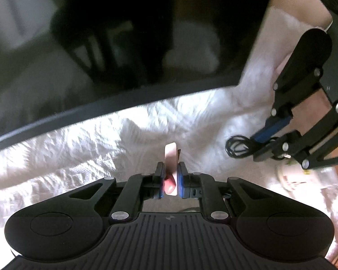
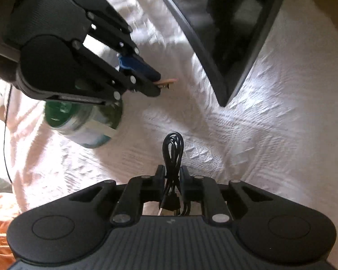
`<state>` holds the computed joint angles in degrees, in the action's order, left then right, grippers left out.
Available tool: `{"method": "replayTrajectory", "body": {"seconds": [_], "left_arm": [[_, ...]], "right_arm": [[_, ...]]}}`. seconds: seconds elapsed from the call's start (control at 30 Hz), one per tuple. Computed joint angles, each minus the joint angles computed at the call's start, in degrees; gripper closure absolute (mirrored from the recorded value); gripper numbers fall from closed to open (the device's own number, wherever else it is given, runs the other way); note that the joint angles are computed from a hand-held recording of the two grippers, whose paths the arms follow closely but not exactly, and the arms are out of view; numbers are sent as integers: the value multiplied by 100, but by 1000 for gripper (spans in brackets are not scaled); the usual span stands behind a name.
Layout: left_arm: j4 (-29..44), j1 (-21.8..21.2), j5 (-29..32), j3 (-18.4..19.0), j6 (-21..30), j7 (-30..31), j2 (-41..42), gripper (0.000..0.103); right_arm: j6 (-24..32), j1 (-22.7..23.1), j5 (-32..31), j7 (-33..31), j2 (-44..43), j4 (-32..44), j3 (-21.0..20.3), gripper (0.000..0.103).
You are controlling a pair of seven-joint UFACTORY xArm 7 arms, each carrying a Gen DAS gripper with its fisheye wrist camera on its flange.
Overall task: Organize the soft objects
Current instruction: 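Carry the eraser and cable over the pink box and lower them in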
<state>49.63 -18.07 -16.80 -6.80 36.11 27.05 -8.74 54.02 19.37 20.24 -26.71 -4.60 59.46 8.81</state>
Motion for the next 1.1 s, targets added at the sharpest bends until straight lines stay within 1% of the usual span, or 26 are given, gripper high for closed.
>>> {"method": "replayTrajectory", "body": {"seconds": [0.1,0.2,0.23,0.27,0.33,0.47,0.5,0.67,0.7,0.73,0.77,0.87,0.97,1.03,1.1], "left_arm": [[-158,-13,87,5,193,-12,-604,89],[-342,-81,93,69,279,-62,-1263,88],[-382,-96,93,87,311,-119,-1491,88],[-417,-116,95,90,349,-206,-1703,89],[-295,-166,167,-29,444,-505,-1881,88],[-413,-378,244,-214,657,-976,-2485,88],[-499,-467,235,-259,638,-1053,-2572,88],[-644,-878,260,-487,843,-1476,-2984,88],[-668,-960,238,-530,822,-1551,-3006,88],[-708,-1027,232,-585,786,-1641,-3032,88],[-701,-1113,217,-640,771,-1722,-3027,88],[-759,-1365,136,-773,519,-1929,-2892,88],[-772,-1657,-3,-797,116,-1978,-2555,88],[-714,-1812,-65,-876,-220,-2069,-2242,88],[-615,-1927,-100,-989,-542,-2295,-1979,88]], "right_arm": [[-79,18,150,74,-579,-147,-26,90],[-263,77,4,429,-1094,-198,11,90],[-265,105,-6,435,-1093,-199,-13,90],[-321,117,-70,568,-1279,-221,11,90],[-388,173,-232,872,-1740,-282,92,90],[-394,309,-333,1215,-2453,-581,99,90],[-460,331,-391,1388,-2610,-704,189,90],[-240,399,-647,1843,-3556,-1185,168,90],[-301,274,-560,1821,-3626,-1243,266,90],[-123,389,-707,2022,-3935,-1369,153,90],[-50,381,-733,2105,-4135,-1461,134,90],[120,273,-857,2338,-4723,-1762,89,90],[300,79,-1026,2601,-5301,-2077,64,90],[416,-117,-1160,2799,-5647,-2258,36,90],[461,-307,-1256,2962,-5999,-2475,-71,90]]}}
